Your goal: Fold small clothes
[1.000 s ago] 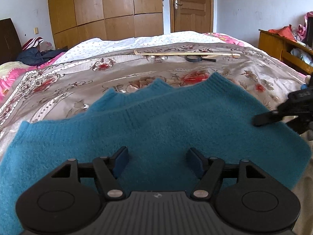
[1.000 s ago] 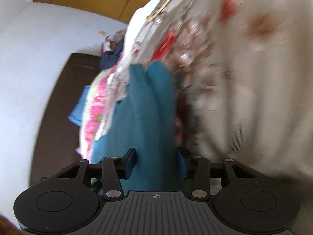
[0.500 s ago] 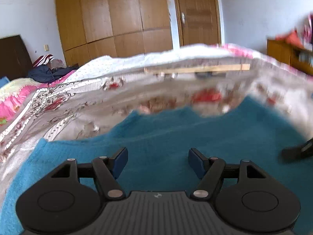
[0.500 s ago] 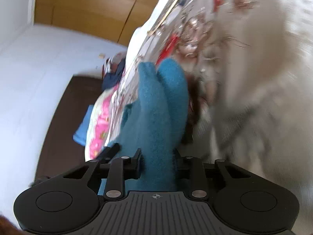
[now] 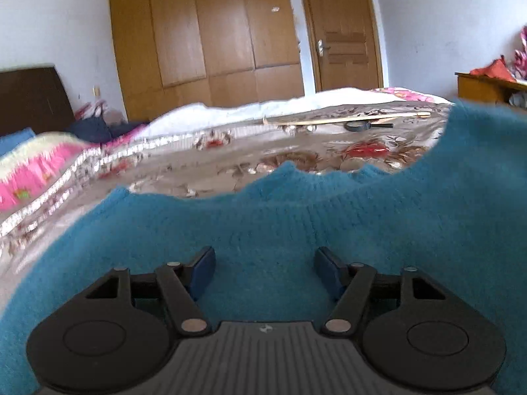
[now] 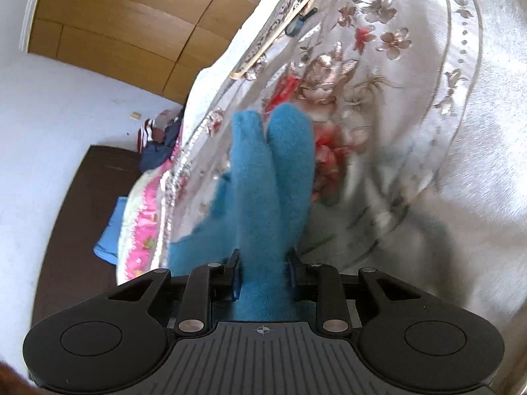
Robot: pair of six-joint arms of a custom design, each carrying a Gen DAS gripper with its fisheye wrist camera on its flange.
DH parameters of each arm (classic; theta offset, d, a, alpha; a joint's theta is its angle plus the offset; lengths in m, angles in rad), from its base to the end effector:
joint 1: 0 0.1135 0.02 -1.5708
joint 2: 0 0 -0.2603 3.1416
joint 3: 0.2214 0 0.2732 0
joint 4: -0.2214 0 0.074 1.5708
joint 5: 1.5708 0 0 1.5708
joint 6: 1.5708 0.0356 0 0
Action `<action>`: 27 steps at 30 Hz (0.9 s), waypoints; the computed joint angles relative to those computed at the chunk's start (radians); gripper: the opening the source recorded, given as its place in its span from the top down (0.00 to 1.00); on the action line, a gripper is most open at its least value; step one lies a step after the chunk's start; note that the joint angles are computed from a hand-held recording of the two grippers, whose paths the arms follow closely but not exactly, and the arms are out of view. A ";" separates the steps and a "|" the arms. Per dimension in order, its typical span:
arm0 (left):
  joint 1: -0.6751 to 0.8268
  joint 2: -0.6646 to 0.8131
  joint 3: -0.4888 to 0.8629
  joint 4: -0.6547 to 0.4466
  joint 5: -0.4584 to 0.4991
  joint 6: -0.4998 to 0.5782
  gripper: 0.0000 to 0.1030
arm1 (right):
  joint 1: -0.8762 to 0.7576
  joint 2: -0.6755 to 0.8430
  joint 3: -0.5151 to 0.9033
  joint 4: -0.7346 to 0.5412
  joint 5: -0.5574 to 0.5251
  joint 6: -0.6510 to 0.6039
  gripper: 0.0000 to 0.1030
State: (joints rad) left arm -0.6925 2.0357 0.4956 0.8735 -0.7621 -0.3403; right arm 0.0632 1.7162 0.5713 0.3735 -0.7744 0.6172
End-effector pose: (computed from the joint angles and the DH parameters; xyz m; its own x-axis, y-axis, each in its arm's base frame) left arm 0.2337 -0.1619 0.0199 -0.4634 0.0707 -0.8833 -0.1171 0.9832 0.1401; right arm 0.2916 0.0434 0.0838 -0.8831 0.3587 -0.3025 -0.0422 0.5815 0.8125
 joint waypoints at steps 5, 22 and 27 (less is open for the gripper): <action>0.005 0.015 -0.004 0.032 0.010 0.010 0.29 | 0.086 -0.159 -0.006 -0.070 0.086 0.089 0.77; 0.192 -0.682 -0.377 -0.225 0.246 -0.013 0.31 | 0.526 -0.082 0.254 -0.160 0.464 0.191 0.86; 0.291 -0.835 -0.490 -0.269 0.224 -0.036 0.31 | 0.565 -0.046 0.277 -0.124 0.498 0.226 0.88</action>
State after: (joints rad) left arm -0.4014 1.2004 0.0060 0.6048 -0.5386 -0.3760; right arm 0.6280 1.6704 0.8480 0.2492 -0.2767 0.8429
